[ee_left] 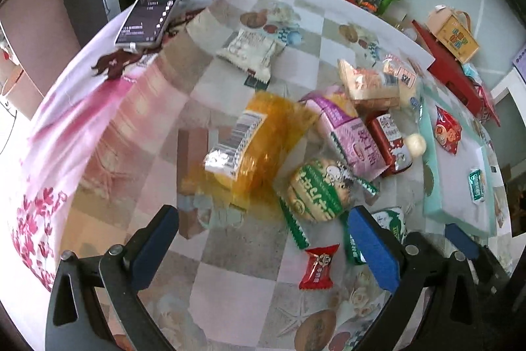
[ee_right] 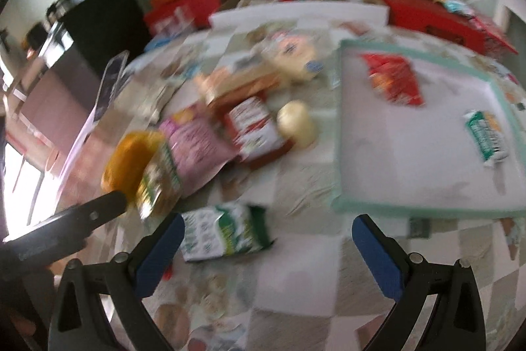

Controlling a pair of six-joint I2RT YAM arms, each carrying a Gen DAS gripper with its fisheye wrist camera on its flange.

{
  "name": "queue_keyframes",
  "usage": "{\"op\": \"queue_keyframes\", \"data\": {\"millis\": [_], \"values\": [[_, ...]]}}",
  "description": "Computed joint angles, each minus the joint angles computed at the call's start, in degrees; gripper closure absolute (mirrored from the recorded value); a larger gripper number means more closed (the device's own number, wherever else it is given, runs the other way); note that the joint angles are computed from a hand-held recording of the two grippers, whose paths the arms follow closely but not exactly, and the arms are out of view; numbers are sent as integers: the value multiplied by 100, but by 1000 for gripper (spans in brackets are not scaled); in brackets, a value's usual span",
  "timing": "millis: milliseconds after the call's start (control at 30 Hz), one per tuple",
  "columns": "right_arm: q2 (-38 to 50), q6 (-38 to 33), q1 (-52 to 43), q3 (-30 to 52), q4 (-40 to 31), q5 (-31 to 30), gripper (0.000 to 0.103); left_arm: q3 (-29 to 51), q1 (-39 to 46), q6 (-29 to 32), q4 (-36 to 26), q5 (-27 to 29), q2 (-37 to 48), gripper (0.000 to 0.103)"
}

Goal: Organize snacks
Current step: 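Move the right tool back to the pile and grasp the green biscuit pack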

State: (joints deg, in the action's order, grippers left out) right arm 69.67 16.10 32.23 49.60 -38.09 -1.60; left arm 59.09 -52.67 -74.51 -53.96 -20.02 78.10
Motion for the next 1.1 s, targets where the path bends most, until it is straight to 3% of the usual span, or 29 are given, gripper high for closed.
{"op": "queue_keyframes", "data": {"millis": [300,667,933,1100], "values": [[732,-191,760,195,13,537,0,-132,114,-74,119,420,39,1],[1361,-404,623,340,255,593,1,-221,294,5,347,867,139,1],[1121,-420,289,240,303,389,14,-122,356,121,385,1052,330,1],[922,-490,1,151,325,226,27,-127,364,151,508,1282,389,1]]}}
